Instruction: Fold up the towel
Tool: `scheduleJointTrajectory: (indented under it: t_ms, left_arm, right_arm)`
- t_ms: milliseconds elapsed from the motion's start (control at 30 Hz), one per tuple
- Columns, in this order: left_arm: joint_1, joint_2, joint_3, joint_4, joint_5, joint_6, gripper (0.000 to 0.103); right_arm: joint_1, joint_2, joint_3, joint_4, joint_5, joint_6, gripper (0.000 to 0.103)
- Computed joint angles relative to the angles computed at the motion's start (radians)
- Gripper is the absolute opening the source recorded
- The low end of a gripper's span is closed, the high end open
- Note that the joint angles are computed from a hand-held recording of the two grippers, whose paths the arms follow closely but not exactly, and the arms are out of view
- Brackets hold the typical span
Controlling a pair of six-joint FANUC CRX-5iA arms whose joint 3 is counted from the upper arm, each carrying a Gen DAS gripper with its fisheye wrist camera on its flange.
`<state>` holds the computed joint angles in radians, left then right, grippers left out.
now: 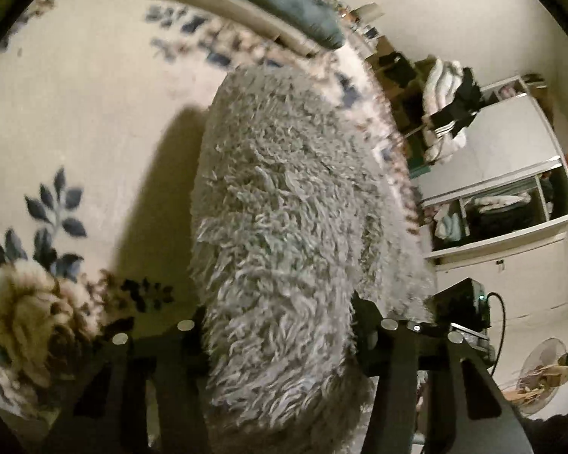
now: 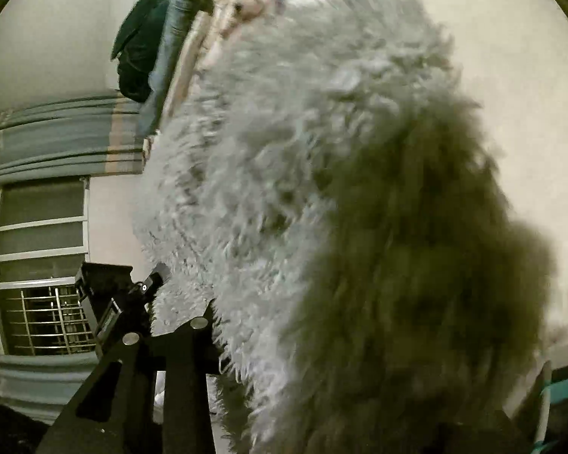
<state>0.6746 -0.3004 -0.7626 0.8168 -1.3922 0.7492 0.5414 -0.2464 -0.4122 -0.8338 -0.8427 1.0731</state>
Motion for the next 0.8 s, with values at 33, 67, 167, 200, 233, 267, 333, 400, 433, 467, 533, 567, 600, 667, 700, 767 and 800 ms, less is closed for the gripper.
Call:
scheduleJointTrajectory:
  t_ms: [33,67,167,200,233,267,333,400,433,467,533,567,600,667,700,767,800]
  left_arm:
    - [0.007,-0.006,0.012,0.008,-0.015,0.007,0.047]
    - [0.01,-0.008,0.033,0.02,-0.032,0.022,0.047]
    - [-0.006,0.01,0.11,0.062,-0.043,0.074,0.047]
    - [-0.011,0.02,0.138,0.08,-0.042,0.088,0.047]
    - [-0.022,0.033,0.162,0.092,-0.03,0.102,0.047]
    - [-0.037,0.058,0.205,0.108,-0.019,0.124,0.047]
    - [-0.06,0.112,0.272,0.145,0.009,0.149,0.047]
    - [-0.103,0.199,0.377,0.18,0.061,0.176,0.047]
    - [-0.117,0.237,0.42,0.191,0.082,0.185,0.047]
    - [-0.13,0.282,0.471,0.202,0.103,0.193,0.047]
    - [-0.152,0.393,0.593,0.228,0.144,0.205,0.047]
    - [-0.164,0.442,0.645,0.232,0.165,0.206,0.047]
    - [-0.171,0.497,0.708,0.233,0.182,0.214,0.047]
    - [-0.177,0.595,0.81,0.238,0.199,0.227,0.047]
    - [-0.185,0.654,0.875,0.228,0.21,0.242,0.047]
    - [-0.19,0.735,0.961,0.216,0.215,0.256,0.048]
    - [-0.194,0.778,1.009,0.2,0.218,0.27,0.048]
  right_arm:
    - [0.018,-0.011,0.009,0.025,0.007,-0.031,0.039]
    - [0.026,-0.02,0.026,0.048,0.003,-0.057,0.038]
    - [0.007,-0.032,0.092,0.08,-0.048,-0.086,0.038]
    - [0.0,-0.016,0.133,0.089,-0.065,-0.088,0.038]
    - [-0.008,-0.011,0.173,0.108,-0.092,-0.093,0.038]
    - [-0.019,0.014,0.222,0.114,-0.108,-0.087,0.038]
    - [-0.038,0.086,0.346,0.136,-0.146,-0.077,0.038]
    - [-0.05,0.171,0.472,0.159,-0.167,-0.067,0.038]
    - [-0.055,0.223,0.542,0.169,-0.176,-0.058,0.038]
    - [-0.061,0.273,0.607,0.178,-0.184,-0.053,0.038]
    - [-0.074,0.411,0.783,0.191,-0.207,-0.038,0.038]
    - [-0.077,0.472,0.861,0.199,-0.217,-0.038,0.038]
    - [-0.086,0.529,0.937,0.197,-0.232,-0.032,0.038]
    - [-0.092,0.668,1.114,0.206,-0.267,-0.03,0.038]
    - [-0.099,0.744,1.215,0.205,-0.293,-0.034,0.038]
    - [-0.103,0.896,1.425,0.223,-0.361,-0.052,0.038]
    - [-0.103,0.977,1.53,0.236,-0.381,-0.06,0.038]
